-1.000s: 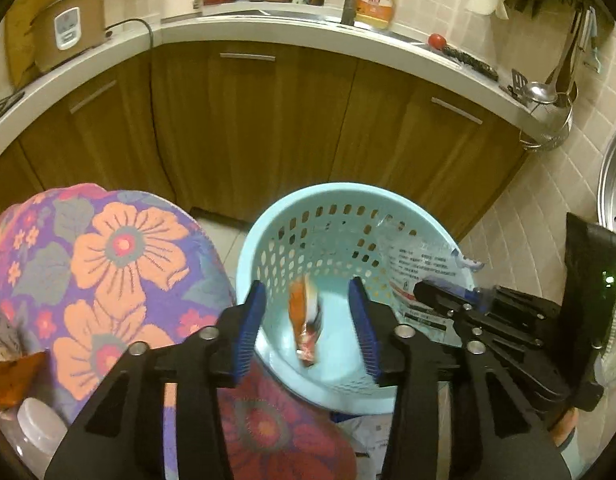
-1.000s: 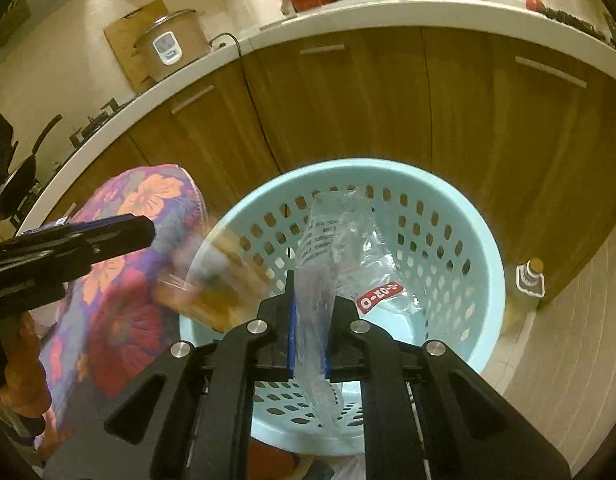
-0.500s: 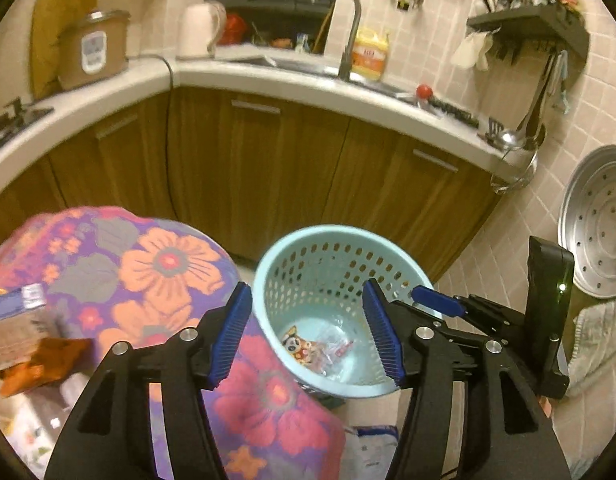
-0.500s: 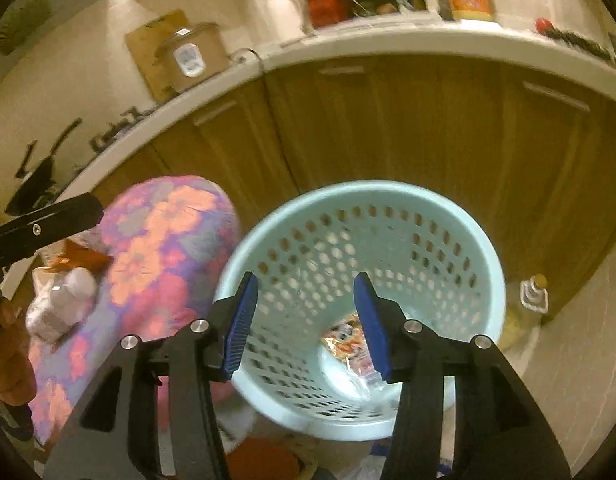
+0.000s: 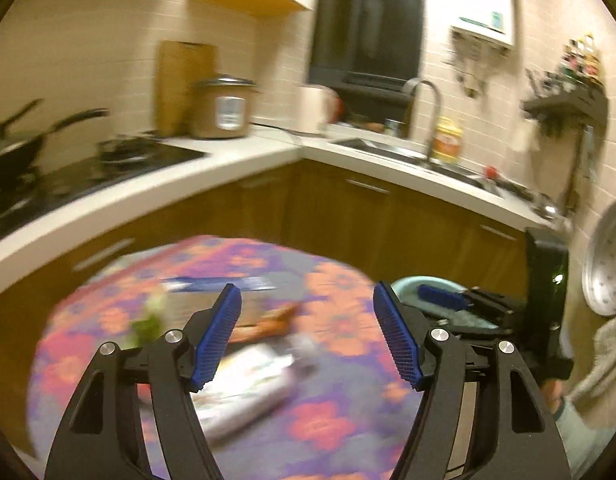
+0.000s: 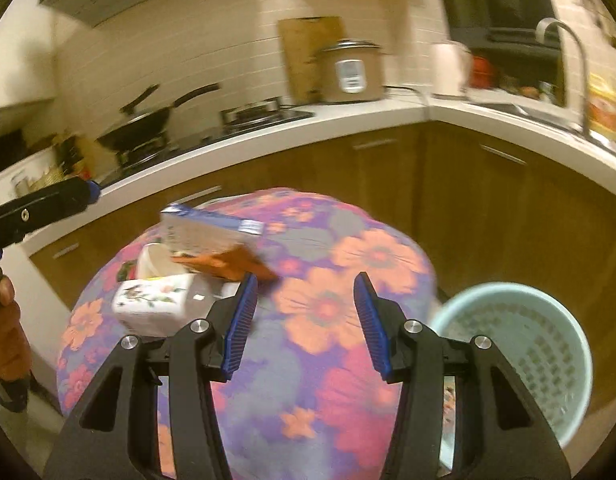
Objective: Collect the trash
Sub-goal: 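Grasp the green vegetable scraps with the left tool while the right tool grasps the orange snack bag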
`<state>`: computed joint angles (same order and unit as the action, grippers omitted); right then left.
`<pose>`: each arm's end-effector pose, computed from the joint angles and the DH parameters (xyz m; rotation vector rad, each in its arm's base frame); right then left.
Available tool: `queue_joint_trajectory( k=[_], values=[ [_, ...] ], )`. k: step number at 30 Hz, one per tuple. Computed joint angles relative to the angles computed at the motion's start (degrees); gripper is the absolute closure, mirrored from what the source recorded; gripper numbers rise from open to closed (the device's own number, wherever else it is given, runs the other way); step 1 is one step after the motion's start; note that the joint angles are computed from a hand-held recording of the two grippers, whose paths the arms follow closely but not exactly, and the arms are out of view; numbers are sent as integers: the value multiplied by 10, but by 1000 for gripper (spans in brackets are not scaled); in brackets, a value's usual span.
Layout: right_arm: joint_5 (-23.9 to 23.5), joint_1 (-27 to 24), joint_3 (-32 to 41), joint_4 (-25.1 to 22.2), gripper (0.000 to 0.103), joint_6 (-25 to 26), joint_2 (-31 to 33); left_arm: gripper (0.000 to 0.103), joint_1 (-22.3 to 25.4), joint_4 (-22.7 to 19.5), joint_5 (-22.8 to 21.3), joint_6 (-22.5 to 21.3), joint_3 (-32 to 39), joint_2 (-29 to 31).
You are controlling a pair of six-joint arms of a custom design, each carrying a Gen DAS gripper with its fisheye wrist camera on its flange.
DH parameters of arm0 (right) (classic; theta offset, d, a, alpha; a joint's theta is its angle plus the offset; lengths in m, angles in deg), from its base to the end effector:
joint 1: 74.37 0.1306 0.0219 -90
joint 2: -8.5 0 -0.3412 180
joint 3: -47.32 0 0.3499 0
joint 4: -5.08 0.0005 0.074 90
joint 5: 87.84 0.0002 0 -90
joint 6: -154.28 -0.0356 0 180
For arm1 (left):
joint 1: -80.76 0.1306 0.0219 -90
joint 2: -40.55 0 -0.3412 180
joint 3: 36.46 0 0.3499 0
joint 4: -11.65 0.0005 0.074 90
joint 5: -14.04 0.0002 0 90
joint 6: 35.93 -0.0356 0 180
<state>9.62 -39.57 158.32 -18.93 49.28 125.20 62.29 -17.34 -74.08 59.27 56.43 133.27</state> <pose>0.5106 0.3486 0.3463 -0.2837 2.0893 0.3906 0.4584 -0.1549 0.4195 0.2611 2.0697 -0.2864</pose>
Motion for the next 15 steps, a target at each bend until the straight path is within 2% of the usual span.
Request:
queue_joint_trajectory(
  k=[3, 7, 12, 15],
  values=[
    [-8, 13, 59, -21, 56, 17, 39, 36, 44, 3, -2, 7, -35, -29],
    [-35, 19, 168, -71, 56, 29, 113, 33, 102, 7, 1, 22, -63, -39],
    [-52, 16, 326, -166, 54, 33, 213, 33, 169, -17, 34, 48, -53, 8],
    [-50, 14, 387, -201, 43, 33, 250, 33, 199, -38, 82, 62, -32, 46]
  ],
)
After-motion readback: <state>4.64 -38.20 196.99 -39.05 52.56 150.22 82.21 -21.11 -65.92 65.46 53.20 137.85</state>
